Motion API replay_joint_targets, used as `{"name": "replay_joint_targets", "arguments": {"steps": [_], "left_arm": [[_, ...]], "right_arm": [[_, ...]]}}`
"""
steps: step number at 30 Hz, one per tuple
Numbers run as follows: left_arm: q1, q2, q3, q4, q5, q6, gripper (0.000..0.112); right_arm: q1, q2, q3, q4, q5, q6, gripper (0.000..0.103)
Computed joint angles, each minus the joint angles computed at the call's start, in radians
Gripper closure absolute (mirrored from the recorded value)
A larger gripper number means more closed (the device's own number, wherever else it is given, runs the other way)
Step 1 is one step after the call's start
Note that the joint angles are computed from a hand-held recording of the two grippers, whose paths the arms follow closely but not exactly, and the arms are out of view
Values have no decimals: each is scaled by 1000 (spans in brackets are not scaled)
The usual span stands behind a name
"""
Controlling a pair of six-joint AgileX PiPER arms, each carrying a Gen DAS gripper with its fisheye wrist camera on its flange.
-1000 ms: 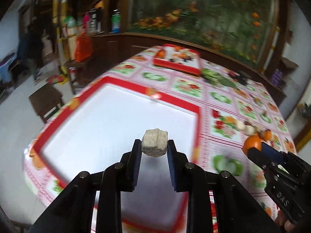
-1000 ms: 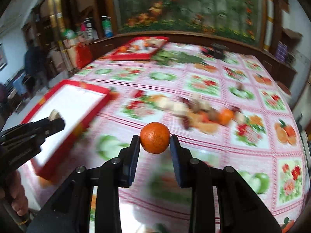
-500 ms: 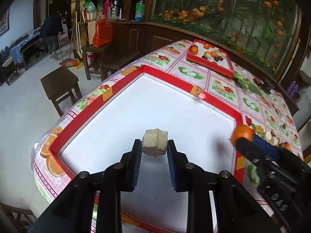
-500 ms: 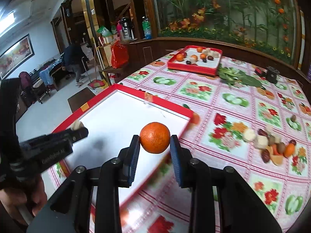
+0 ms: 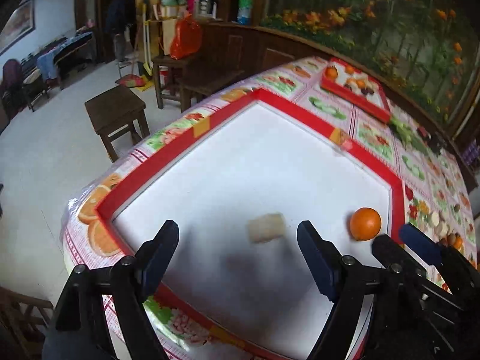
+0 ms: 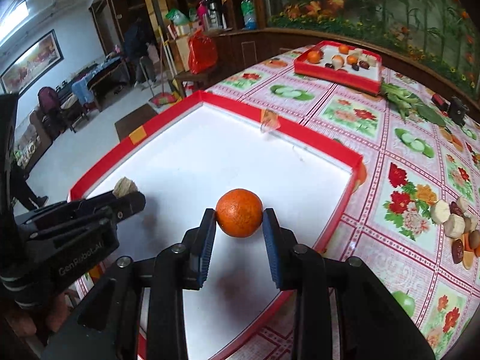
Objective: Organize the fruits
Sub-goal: 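Carry cube and orange to the white tray and open both tools, then grasp a round beige ball with the left tool while the right tool grasps a red date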
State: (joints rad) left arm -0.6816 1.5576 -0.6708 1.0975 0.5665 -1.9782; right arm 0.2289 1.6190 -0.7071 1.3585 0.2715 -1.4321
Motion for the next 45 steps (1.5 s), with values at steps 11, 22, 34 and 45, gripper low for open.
{"name": "replay_joint_targets", "arguments": {"steps": [11,22,34,45], "left_arm": [[-168,7,-75,35,75,-78,31],[-349,263,-399,-18,80,205,31],[-331,363,-501,-105,39,312,31],[-300,509,-736,-234,28,525,31]], "right_arm": [[-220,-214,161,126,139,-230,45],[-957,-76,128,23,358,-383,45],[-840,95,-17,47,251,-428,51],[-718,192,-120,-47,128,-266,82]]}}
